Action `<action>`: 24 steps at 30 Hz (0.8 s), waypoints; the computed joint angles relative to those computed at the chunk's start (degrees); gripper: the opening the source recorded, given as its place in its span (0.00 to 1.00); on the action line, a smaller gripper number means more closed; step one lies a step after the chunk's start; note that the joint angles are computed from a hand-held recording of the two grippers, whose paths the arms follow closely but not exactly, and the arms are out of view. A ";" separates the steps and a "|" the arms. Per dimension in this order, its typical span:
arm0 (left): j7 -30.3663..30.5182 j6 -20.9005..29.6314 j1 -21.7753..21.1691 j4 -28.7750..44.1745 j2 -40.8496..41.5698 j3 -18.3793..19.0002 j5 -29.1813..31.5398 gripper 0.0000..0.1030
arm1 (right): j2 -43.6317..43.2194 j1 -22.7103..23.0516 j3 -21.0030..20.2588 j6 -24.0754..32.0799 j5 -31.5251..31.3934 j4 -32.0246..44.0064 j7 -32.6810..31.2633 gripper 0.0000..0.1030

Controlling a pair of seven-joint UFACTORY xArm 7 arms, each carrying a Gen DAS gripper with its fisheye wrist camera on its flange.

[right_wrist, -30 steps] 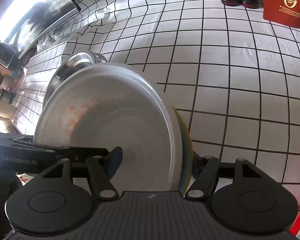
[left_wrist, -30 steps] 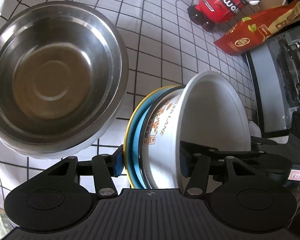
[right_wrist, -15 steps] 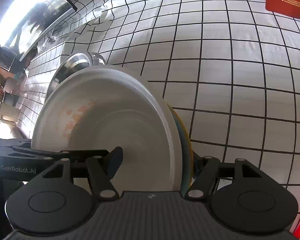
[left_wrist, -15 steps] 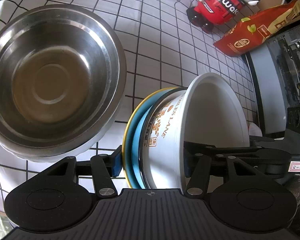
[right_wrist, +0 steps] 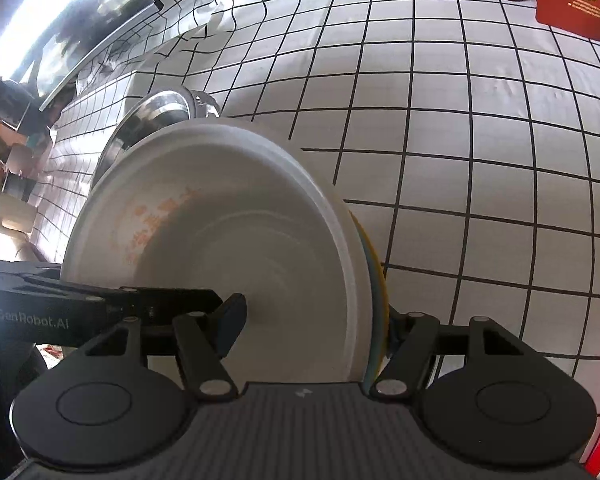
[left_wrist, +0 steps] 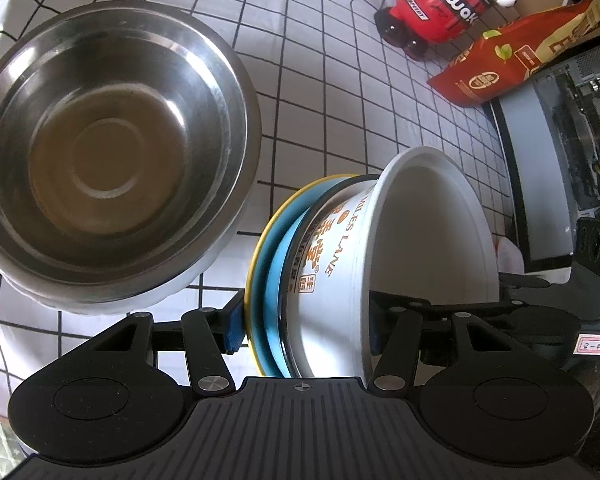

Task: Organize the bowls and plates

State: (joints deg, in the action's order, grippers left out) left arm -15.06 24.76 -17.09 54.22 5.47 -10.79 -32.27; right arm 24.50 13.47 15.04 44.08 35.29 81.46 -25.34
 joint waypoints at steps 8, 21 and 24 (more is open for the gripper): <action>-0.69 -0.36 -0.16 -0.17 -0.02 0.04 0.90 0.57 | 0.35 -0.27 0.17 0.13 0.68 0.29 0.52 0.65; 1.07 -0.29 -0.25 -1.21 -0.93 -0.07 -1.27 0.58 | -1.29 -0.66 0.39 -0.12 2.42 -2.12 -1.47 0.65; 1.36 -0.33 -0.15 -0.76 -0.52 0.01 -2.06 0.59 | -1.08 -0.79 0.32 0.15 3.20 -1.86 -1.85 0.65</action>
State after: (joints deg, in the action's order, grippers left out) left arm -13.71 24.43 -17.24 53.45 4.95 -10.78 -34.33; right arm 23.42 12.68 15.36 44.23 38.49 79.60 -27.19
